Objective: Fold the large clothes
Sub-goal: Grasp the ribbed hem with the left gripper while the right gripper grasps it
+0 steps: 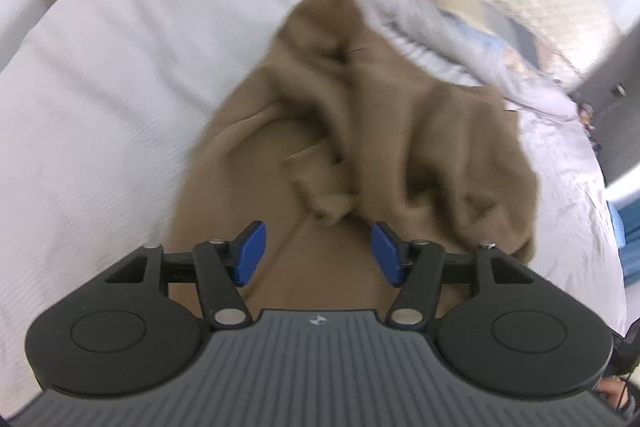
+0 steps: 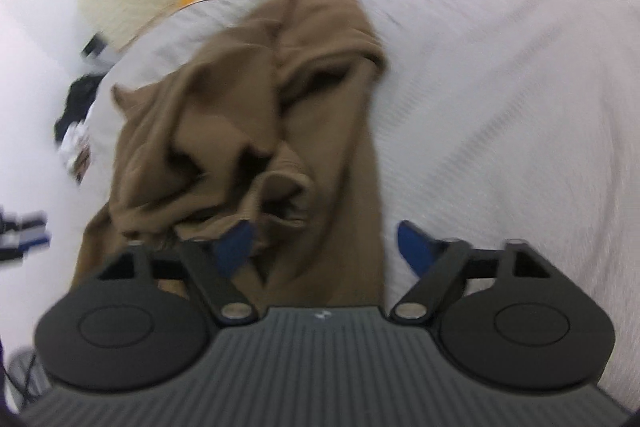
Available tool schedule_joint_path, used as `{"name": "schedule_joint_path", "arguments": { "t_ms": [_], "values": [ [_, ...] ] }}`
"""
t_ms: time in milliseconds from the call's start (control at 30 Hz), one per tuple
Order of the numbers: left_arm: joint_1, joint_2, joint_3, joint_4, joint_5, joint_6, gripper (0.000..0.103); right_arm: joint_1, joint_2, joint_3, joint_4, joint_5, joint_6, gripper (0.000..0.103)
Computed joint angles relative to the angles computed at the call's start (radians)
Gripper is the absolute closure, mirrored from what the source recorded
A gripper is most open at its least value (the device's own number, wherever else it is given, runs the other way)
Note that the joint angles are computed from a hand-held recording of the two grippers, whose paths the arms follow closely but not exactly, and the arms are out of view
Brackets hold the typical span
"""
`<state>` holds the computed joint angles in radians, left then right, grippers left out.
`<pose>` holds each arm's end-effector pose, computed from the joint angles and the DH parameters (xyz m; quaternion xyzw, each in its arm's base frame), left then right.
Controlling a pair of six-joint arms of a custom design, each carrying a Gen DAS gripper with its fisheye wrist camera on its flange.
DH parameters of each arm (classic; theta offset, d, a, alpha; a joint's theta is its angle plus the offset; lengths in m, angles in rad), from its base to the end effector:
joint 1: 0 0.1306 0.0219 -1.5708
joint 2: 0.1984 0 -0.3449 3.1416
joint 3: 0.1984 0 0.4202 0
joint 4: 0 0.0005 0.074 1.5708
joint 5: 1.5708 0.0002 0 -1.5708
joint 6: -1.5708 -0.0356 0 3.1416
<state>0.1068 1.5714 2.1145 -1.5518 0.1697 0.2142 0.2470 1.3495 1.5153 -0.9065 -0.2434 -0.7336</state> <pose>0.5056 0.0477 0.5934 -0.1298 0.9488 -0.0961 0.2716 0.4910 0.1321 0.4714 0.1713 0.8934 0.2865 0.3008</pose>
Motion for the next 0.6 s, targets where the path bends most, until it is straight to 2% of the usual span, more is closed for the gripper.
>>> {"name": "schedule_joint_path", "arguments": {
  "t_ms": [100,200,333,467,600],
  "values": [
    [0.078,0.005,-0.010,-0.048,0.042,-0.009,0.035,-0.028,0.025,-0.009,-0.019,-0.065,-0.103,0.020],
    [0.154,-0.009,-0.068,-0.047,0.105,0.013,0.034,-0.045,0.066,0.002,-0.059,-0.127,-0.180,0.020],
    [0.225,-0.022,-0.167,-0.018,0.224,0.038,0.034,-0.035,0.112,0.047,-0.104,-0.158,-0.153,0.018],
    [0.250,-0.008,-0.228,0.003,0.293,0.018,0.034,-0.031,0.110,0.032,-0.048,-0.247,-0.140,0.018],
    [0.240,-0.013,-0.271,0.060,0.291,-0.052,0.032,-0.022,0.126,0.049,-0.035,-0.294,-0.116,0.018]
  ]
}}
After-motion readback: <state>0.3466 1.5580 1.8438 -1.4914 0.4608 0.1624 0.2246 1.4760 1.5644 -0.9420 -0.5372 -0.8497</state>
